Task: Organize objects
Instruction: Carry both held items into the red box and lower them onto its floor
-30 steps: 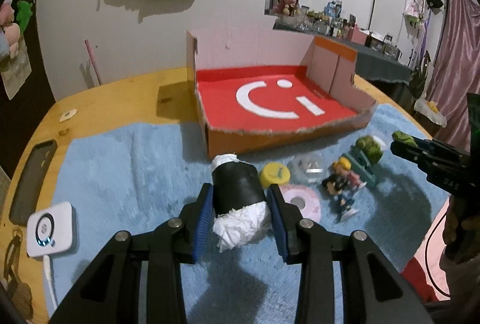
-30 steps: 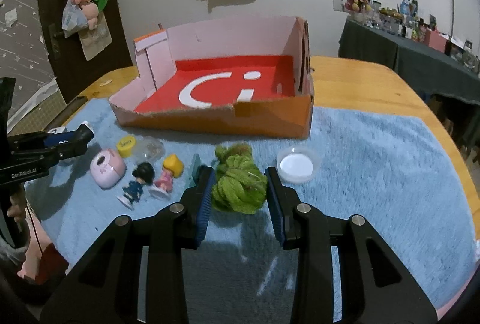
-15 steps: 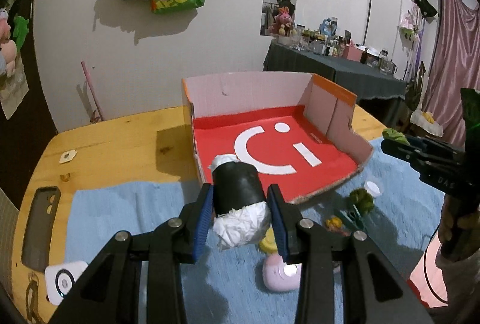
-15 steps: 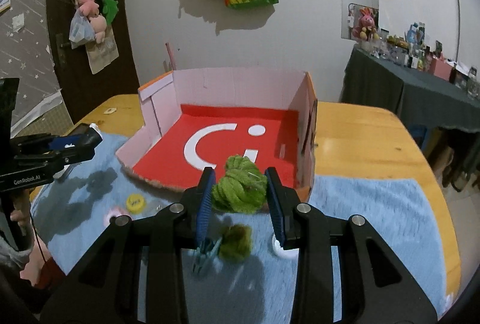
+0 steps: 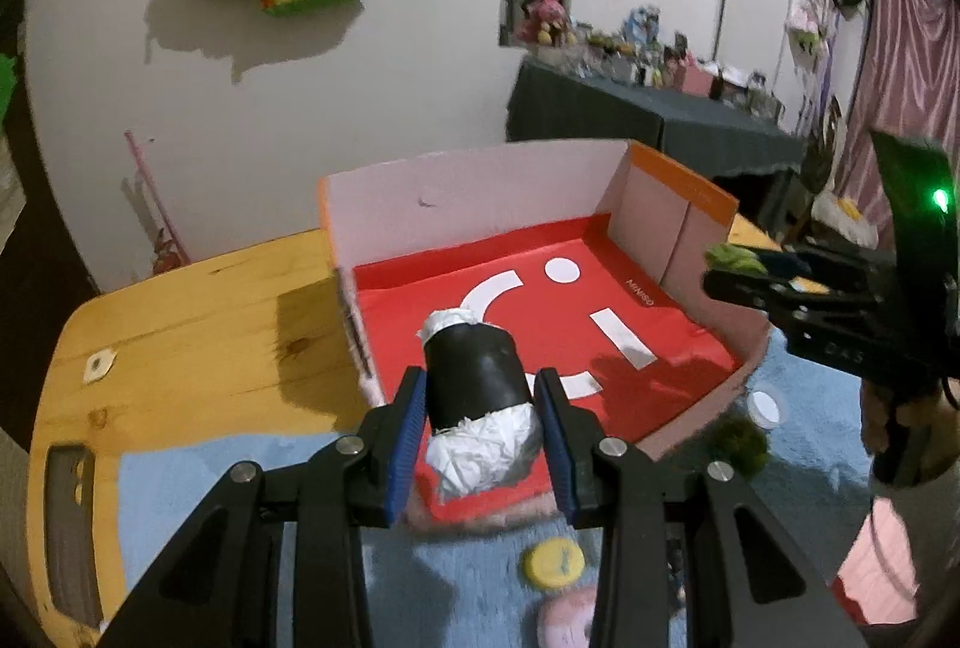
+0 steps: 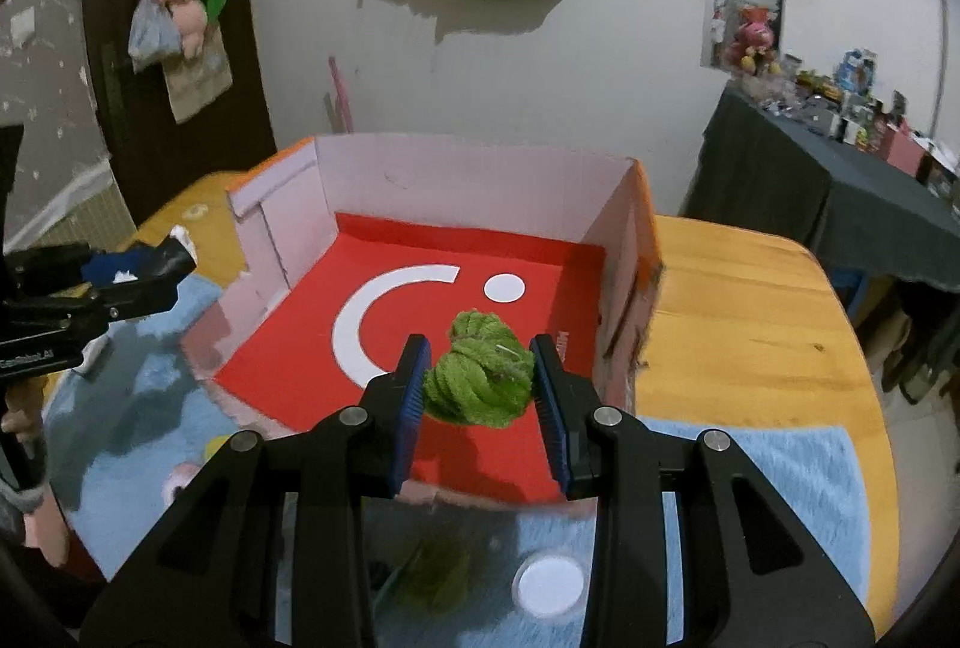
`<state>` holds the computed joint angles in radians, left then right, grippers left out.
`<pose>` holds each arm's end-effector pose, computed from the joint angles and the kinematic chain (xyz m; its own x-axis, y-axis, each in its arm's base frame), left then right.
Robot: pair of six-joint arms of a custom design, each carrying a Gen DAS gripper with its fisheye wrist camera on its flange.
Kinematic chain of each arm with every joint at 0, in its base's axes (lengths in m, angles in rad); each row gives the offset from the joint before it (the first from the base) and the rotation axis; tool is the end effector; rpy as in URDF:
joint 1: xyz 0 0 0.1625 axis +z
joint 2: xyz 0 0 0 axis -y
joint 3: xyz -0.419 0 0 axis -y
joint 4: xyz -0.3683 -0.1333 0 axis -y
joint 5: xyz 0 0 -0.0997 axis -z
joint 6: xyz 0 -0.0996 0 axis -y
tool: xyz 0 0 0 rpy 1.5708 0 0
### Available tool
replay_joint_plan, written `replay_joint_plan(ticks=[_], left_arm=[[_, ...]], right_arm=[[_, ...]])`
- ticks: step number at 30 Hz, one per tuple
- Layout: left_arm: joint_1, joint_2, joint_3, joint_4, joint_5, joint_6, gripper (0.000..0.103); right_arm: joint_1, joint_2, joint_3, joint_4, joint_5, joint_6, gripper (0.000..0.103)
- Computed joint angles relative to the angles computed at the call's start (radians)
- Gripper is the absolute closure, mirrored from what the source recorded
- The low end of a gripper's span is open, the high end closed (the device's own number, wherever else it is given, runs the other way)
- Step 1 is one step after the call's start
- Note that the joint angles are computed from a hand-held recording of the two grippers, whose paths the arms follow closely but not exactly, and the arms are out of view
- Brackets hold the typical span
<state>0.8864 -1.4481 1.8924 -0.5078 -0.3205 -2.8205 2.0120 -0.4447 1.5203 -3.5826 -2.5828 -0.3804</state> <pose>-0.0503 -0.4221 0.3186 -0.3492 -0.9009 -0.2578 0.0739 0.2478 -0.9660 0.3238 -0.5713 0.0677 -0.6219 0.1640 0.7657 -0.5213 0.6429 -0.5611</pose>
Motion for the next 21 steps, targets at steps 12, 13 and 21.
replay_joint_plan(ticks=[12, 13, 21], left_arm=[[0.205, -0.077, 0.041, -0.628, 0.04, 0.803, 0.065], [0.216, -0.075, 0.043, -0.657, 0.034, 0.839, 0.065], [0.276, -0.08, 0.089, -0.887, -0.008, 1.078, 0.065]], right_arm=[[-0.094, 0.002, -0.175, 0.529, -0.068, 0.184, 0.07], [-0.099, 0.001, -0.177, 0.555, -0.071, 0.194, 0.07], [-0.124, -0.015, -0.16, 0.68, -0.071, 0.264, 0.07]])
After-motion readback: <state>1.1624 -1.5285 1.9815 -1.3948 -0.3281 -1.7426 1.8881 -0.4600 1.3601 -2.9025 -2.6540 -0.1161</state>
